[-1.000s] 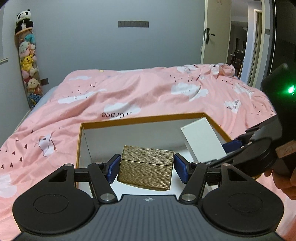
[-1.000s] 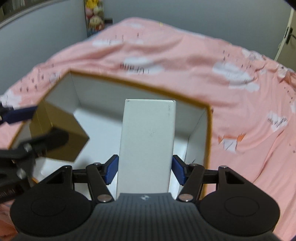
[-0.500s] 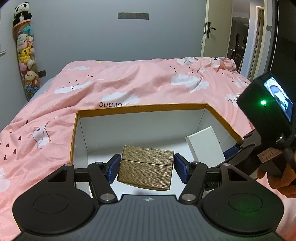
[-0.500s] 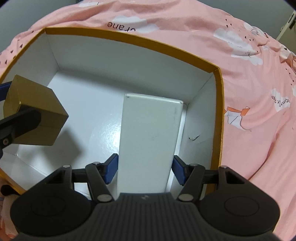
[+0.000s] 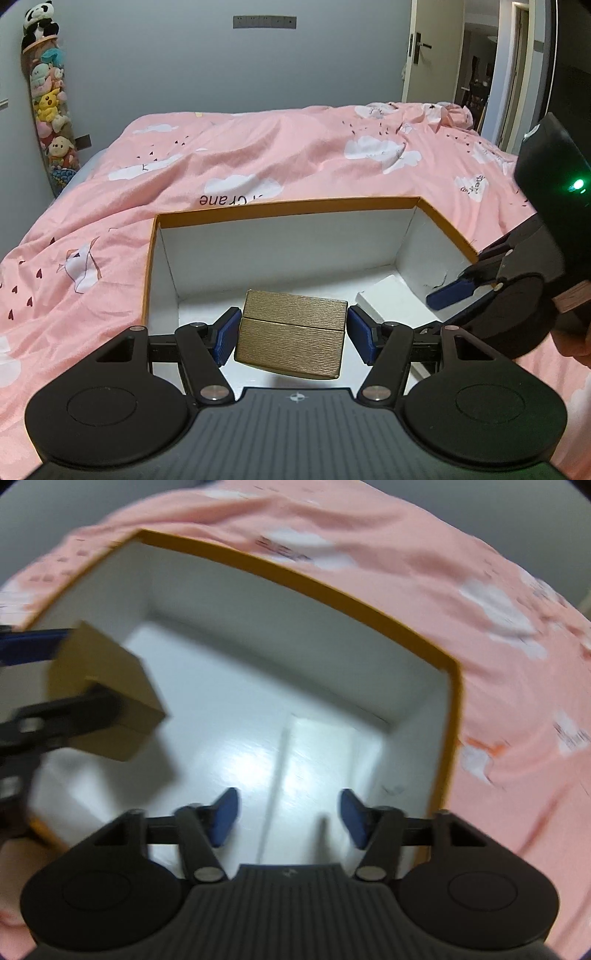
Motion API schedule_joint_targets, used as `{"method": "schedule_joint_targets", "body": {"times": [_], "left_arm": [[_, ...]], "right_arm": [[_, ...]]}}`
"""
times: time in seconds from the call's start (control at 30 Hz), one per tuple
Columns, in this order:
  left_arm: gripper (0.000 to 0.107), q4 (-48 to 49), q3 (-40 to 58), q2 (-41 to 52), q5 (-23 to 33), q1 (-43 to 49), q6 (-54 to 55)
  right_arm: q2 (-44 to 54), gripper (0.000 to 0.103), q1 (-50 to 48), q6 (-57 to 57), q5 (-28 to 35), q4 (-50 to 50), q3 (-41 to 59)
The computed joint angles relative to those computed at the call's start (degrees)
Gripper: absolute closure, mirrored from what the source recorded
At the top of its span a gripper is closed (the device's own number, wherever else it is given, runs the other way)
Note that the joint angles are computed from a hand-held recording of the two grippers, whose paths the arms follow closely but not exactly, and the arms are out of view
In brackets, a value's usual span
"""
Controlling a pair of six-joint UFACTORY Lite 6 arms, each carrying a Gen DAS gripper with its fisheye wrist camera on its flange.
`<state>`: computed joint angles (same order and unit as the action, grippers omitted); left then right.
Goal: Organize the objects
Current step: 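Drop the white box into the orange box with the right tool while the left tool holds the gold box, then lower the gold box into the orange box beside the white box with the left tool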
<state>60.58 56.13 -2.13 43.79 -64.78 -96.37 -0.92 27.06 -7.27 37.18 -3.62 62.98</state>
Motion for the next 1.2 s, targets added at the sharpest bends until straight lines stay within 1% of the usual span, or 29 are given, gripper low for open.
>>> {"method": "schedule_joint_targets", "body": {"times": [0.03,0.1,0.13,0.2,0.27,0.4,0.47,0.53,0.6,0.63,0.67,0.7,0.77,0.8,0.93,1.0,1.07,1.13,1.2], "left_arm": [[0.035,-0.7,0.1,-0.1,-0.2,0.5,0.8],[0.035,-1.7,0.0,-0.6,-1.0,1.6,2.0],[0.035,-2.0,-0.2,-1.0,-1.5,2.1,2.4],[0.035,-2.7,-0.2,-1.3,-2.3,2.8,3.4],[0.035,-3.2,0.1,-1.2,-2.8,3.3,4.4],[0.035,-3.8,1.1,-0.1,-4.1,4.2,6.1],[0.035,-4.2,1.9,0.7,-5.2,4.7,7.3],[0.035,-4.9,2.8,1.8,-6.2,5.3,8.6],[0.035,-5.6,3.8,2.9,-7.0,5.9,10.0],[0.035,-5.9,4.1,3.3,-7.3,6.1,10.5],[0.035,-6.1,4.6,3.8,-7.5,6.2,10.9],[0.035,-6.2,5.0,4.3,-7.6,6.3,11.4],[0.035,-6.5,6.0,5.4,-7.9,6.7,12.6],[0.035,-6.6,6.3,5.8,-8.1,6.7,13.0],[0.035,-8.8,8.7,8.2,-9.3,8.1,17.2],[0.035,-10.5,9.9,9.4,-9.7,8.7,20.3],[0.035,-13.0,11.5,10.8,-9.9,9.4,24.2],[0.035,-15.7,12.8,12.1,-10.4,10.4,28.0],[0.035,-18.6,14.0,13.3,-10.7,11.3,31.9]], "right_arm": [[0.6,0.055,-0.8,-4.1,0.8,3.9,0.9],[2.3,0.065,-2.4,-10.5,2.8,10.8,2.7],[3.8,0.068,-3.2,-13.6,4.2,14.1,4.0],[6.3,0.079,-3.5,-16.4,6.8,17.3,6.0],[8.6,0.081,-3.2,-16.9,8.2,17.5,7.6],[10.5,0.082,-1.9,-12.4,7.1,13.2,8.2],[12.0,0.092,-2.9,-10.7,7.6,12.4,9.6],[12.8,0.093,-4.6,-11.5,8.7,14.2,10.4],[12.8,0.093,-5.4,-10.9,9.0,13.7,10.5],[12.6,0.096,-5.5,-9.7,8.7,12.7,10.3],[12.6,0.102,-6.1,-9.1,8.7,12.5,10.2],[12.6,0.103,-6.9,-8.9,8.9,13.1,10.2],[12.6,0.101,-8.0,-9.8,9.9,15.1,10.4],[12.2,0.093,-8.2,-10.6,10.4,15.8,10.5],[7.8,0.085,-8.6,-18.4,9.0,17.8,9.6],[6.9,0.067,-8.3,-20.8,7.0,16.5,10.0],[8.4,0.064,-8.2,-23.6,4.2,13.8,11.5],[13.5,0.064,-8.0,-26.1,4.4,12.2,17.1],[17.1,0.064,-8.6,-29.4,4.8,12.2,20.6]]}}
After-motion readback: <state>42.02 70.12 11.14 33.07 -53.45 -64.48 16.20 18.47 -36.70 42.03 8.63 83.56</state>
